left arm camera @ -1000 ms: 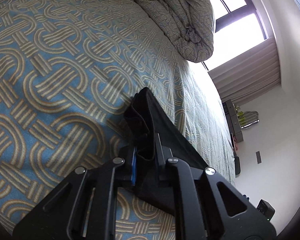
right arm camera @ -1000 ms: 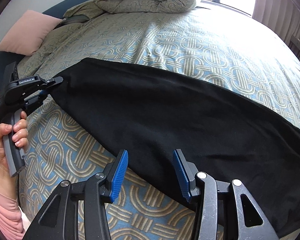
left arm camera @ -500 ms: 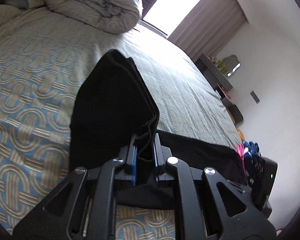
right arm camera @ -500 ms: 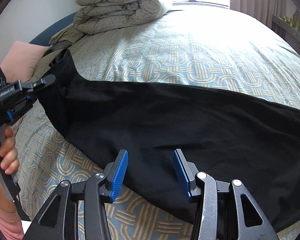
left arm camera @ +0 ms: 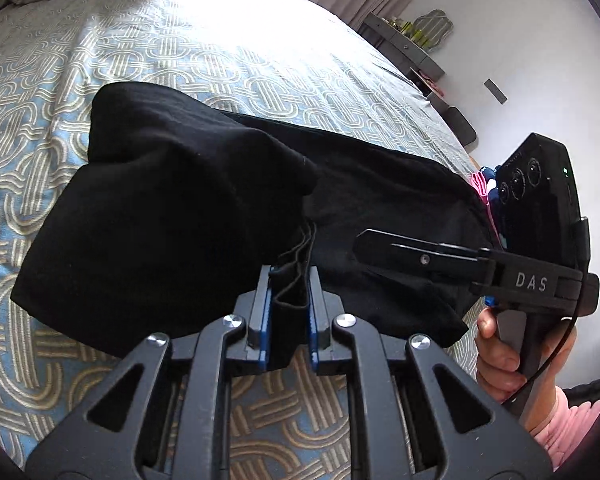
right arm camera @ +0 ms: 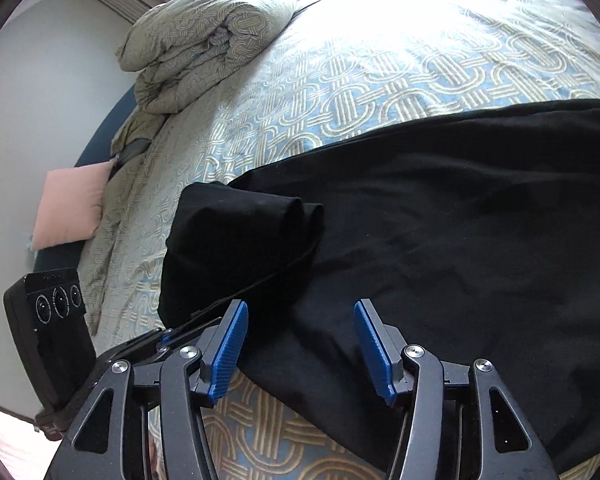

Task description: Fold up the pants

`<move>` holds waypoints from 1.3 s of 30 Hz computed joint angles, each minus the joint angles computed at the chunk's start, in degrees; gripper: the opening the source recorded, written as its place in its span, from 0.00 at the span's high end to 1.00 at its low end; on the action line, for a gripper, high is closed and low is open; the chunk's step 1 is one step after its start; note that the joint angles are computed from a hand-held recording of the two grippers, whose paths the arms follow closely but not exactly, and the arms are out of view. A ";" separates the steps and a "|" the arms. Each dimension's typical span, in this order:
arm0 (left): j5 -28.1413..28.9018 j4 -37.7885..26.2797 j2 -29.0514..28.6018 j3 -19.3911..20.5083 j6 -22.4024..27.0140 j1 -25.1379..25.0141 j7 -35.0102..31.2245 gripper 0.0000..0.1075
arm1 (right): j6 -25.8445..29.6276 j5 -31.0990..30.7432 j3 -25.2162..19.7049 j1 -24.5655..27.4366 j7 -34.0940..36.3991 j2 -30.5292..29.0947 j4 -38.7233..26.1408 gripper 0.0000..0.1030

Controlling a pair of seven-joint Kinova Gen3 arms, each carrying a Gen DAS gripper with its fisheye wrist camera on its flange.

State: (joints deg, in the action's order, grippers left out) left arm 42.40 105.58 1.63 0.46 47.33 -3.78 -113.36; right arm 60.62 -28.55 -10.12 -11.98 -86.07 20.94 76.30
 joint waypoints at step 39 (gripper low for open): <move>-4.90 9.80 -7.45 -5.01 -3.49 -2.65 0.22 0.43 | -1.91 5.35 1.60 -0.25 -9.32 0.70 -7.02 0.95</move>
State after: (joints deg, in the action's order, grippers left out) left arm 37.49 115.38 -5.82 -4.55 43.84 -6.43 -113.14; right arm 58.71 -23.20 -8.51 -12.23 -95.39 21.64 69.28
